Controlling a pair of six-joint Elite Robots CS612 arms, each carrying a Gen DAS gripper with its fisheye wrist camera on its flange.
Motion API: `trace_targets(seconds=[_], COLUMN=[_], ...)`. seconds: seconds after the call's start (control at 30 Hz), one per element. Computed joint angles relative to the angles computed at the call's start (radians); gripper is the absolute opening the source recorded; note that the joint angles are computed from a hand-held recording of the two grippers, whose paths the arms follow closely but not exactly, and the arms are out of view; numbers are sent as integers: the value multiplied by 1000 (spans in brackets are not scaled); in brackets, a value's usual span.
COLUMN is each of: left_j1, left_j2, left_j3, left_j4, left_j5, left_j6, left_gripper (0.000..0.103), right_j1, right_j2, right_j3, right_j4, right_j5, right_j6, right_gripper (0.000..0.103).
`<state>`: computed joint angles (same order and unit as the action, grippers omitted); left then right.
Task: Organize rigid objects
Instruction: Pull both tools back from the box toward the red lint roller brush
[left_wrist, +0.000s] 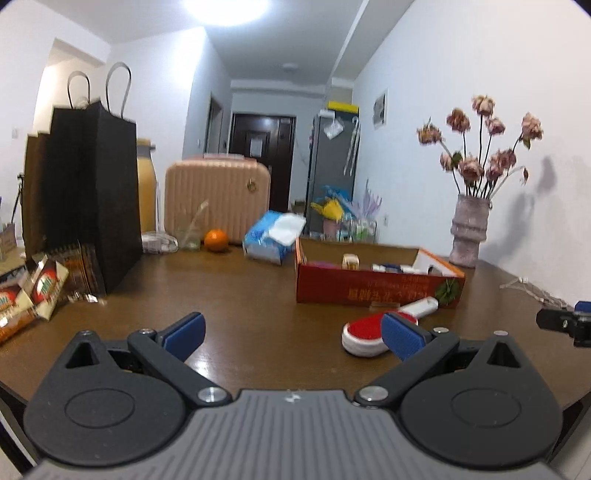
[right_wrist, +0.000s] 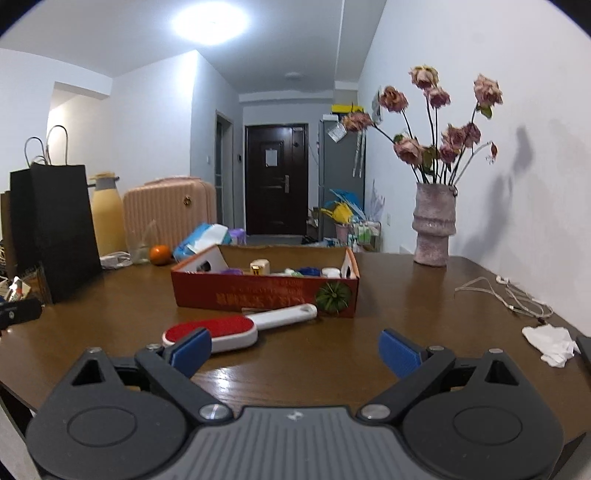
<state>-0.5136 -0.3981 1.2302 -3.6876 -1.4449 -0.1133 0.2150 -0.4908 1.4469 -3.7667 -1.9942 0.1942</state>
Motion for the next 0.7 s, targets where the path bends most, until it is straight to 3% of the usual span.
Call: trace_targets(seconds=[0.37, 0.6, 0.7], left_j1=[3, 21, 24], left_j2=[59, 144, 197], left_j3=[-139, -358, -474], left_j4=[224, 452, 529], left_j5=[-53, -163, -196], left_j6=[-60, -155, -154], left_gripper=[103, 103, 103], right_j1=[-25, -60, -80], right_j2=[17, 49, 66], right_j3=[-56, -156, -206], right_j4=[96, 224, 283], right_j5=[38, 82, 125], right_j6=[-7, 12, 49], right_gripper=[93, 89, 89])
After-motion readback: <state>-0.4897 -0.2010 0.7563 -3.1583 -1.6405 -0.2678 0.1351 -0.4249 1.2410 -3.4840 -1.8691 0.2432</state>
